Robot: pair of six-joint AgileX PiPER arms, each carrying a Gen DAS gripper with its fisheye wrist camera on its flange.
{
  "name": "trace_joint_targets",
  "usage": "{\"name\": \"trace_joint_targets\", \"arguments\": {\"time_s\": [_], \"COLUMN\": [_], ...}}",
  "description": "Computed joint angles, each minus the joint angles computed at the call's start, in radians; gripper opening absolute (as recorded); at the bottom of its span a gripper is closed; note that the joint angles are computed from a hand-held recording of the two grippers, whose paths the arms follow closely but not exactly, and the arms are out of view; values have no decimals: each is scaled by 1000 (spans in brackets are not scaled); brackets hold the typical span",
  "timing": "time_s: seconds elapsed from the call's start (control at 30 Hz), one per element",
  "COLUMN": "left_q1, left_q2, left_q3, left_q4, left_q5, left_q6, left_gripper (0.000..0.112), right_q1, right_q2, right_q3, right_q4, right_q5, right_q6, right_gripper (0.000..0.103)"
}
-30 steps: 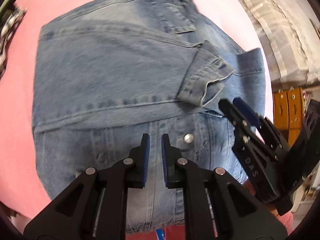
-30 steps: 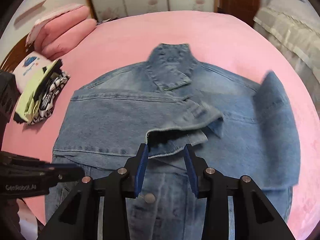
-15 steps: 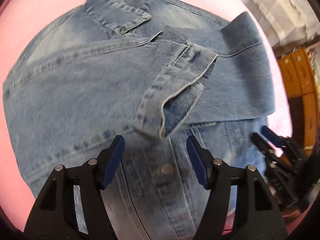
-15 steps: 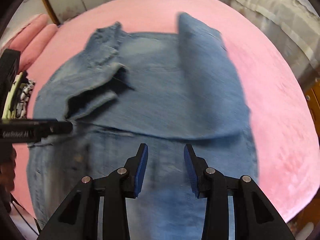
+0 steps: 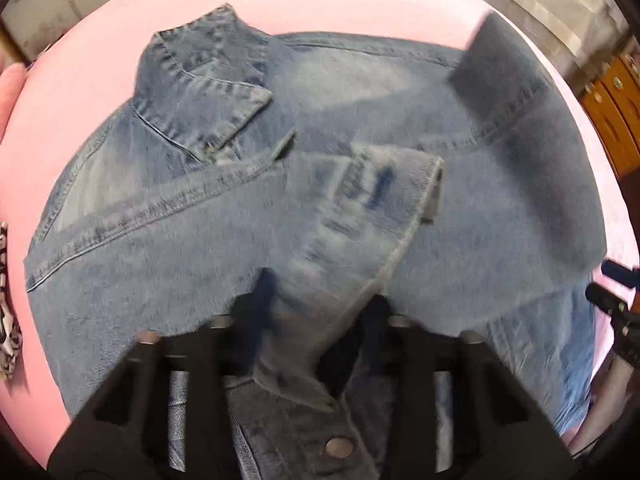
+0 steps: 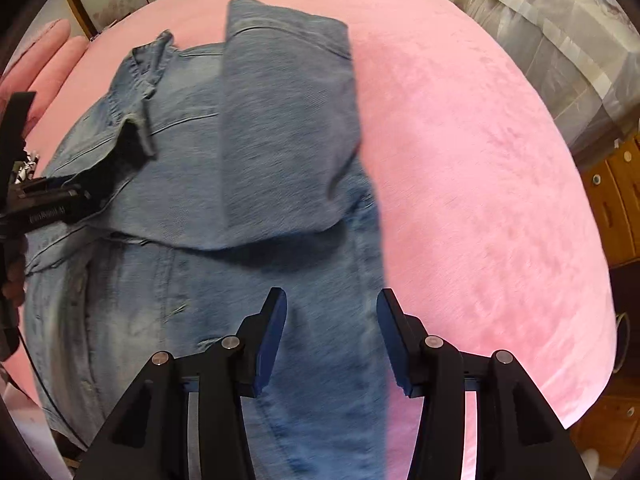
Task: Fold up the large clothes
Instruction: 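Grasp the other sleeve cuff with the left gripper and fold it inward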
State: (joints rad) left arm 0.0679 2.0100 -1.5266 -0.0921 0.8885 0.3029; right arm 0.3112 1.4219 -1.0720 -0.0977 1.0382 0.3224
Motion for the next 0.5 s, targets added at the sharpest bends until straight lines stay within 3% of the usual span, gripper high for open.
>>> {"name": "trace_joint_targets", "arguments": {"time_s": [0.03, 0.13, 0.27, 0.5], "left_q1": [-9, -10, 35, 155], "left_q2": [15, 48, 32, 88], "left_q3": [-30, -124, -200, -518], "left_q4": [20, 30, -9, -92], "left_q5": [16, 72, 95, 229], "left_q6": [-35, -94, -133, -247], "left_gripper": [12, 4, 2, 2], "right_q1": [-23, -76, -109, -91], "right_q2": [6, 31, 50, 67], "right_q3": [-2, -17, -21, -26], "right_q4": [11, 41, 64, 39], "right_q5": [-7, -25, -44, -63], "right_q6": [-28, -113, -244, -357], "right_gripper": [49, 49, 49, 50]}}
